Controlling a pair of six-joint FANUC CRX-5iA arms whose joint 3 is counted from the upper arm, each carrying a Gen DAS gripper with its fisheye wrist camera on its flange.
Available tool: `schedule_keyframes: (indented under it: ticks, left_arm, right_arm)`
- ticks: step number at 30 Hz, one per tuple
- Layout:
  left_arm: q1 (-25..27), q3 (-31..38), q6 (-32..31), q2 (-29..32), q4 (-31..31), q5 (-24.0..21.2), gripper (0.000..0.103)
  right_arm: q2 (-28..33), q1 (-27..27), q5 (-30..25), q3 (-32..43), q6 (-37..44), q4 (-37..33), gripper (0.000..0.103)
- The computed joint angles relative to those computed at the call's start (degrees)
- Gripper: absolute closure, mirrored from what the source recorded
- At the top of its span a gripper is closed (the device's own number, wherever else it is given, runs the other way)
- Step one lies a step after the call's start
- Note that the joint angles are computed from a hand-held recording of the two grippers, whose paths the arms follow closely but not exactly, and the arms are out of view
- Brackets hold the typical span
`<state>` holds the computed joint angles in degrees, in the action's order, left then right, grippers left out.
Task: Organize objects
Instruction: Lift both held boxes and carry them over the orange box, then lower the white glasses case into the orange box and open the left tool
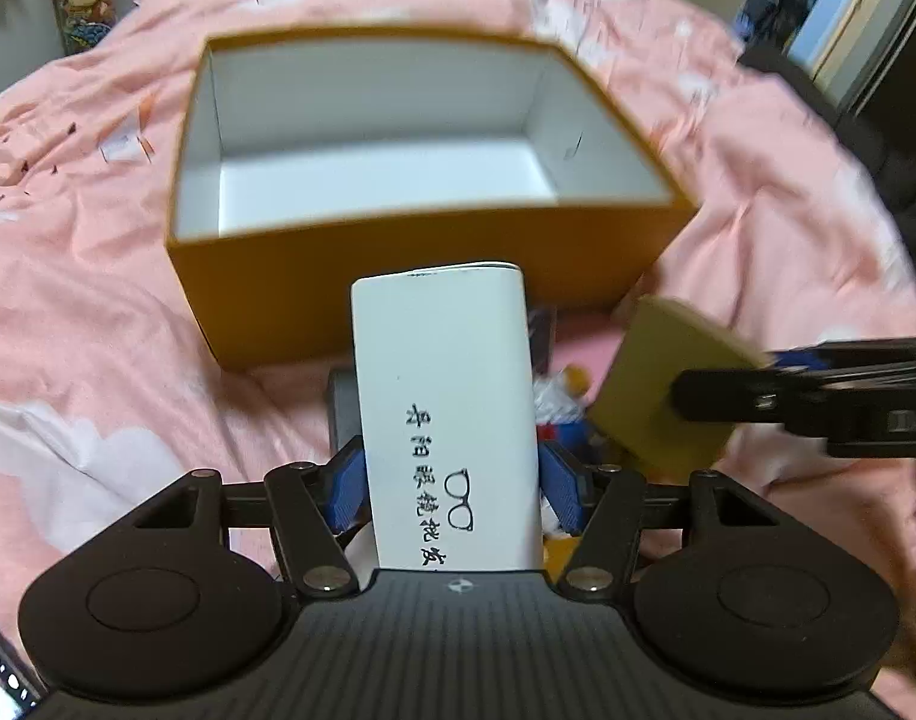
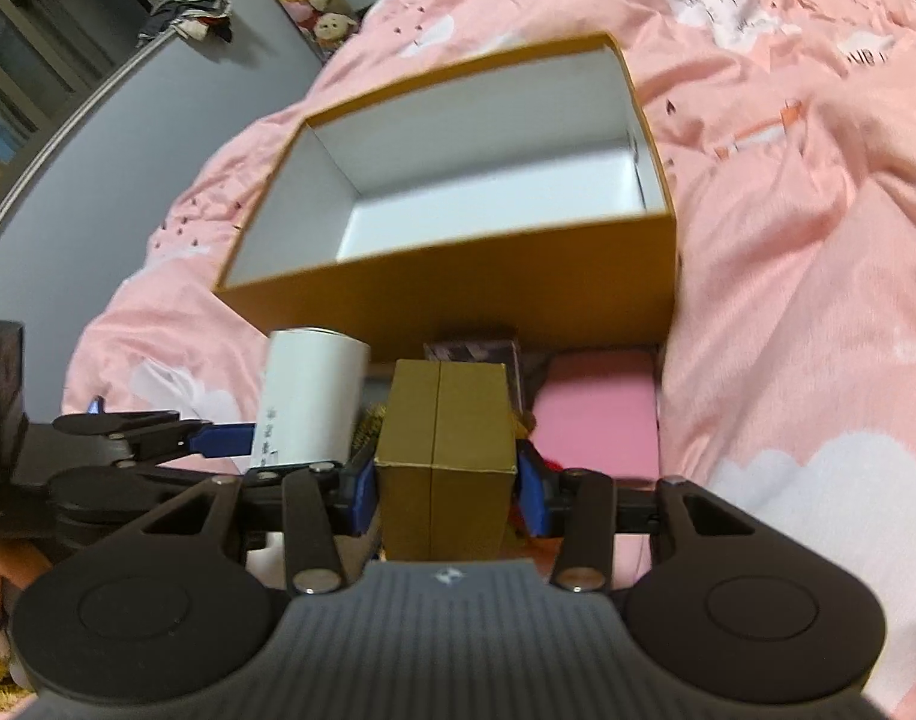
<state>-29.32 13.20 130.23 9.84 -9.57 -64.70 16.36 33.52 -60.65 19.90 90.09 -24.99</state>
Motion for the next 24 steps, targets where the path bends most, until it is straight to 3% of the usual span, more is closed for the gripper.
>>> schedule_keyframes:
  ticks: [5, 12, 16, 19, 24]
  left_arm:
    - [0.53, 0.24, 0.11, -2.80, -0.56, 2.83, 0.034]
    - [2.17, 7.09, -3.74, -2.21, -3.57, 2.74, 0.034]
    - [3.94, 12.47, -4.84, 0.77, -5.70, 1.96, 0.034]
    - [6.27, 14.57, -7.05, 3.31, -3.72, 2.18, 0.034]
    - [9.43, 19.78, -9.99, 10.02, -1.72, -1.71, 0.034]
  right_arm:
    - [1.53, -0.57, -2.11, 4.47, 2.97, -1.46, 0.055]
    - [4.94, -2.00, -3.17, 13.26, 7.63, -5.27, 0.055]
    - [9.46, -1.89, -2.98, 21.02, 8.54, -5.78, 0.056]
    - [14.01, -1.39, -3.98, 27.37, 7.13, -4.66, 0.056]
    - [23.24, 0.01, -7.32, 38.08, 2.10, 1.05, 0.056]
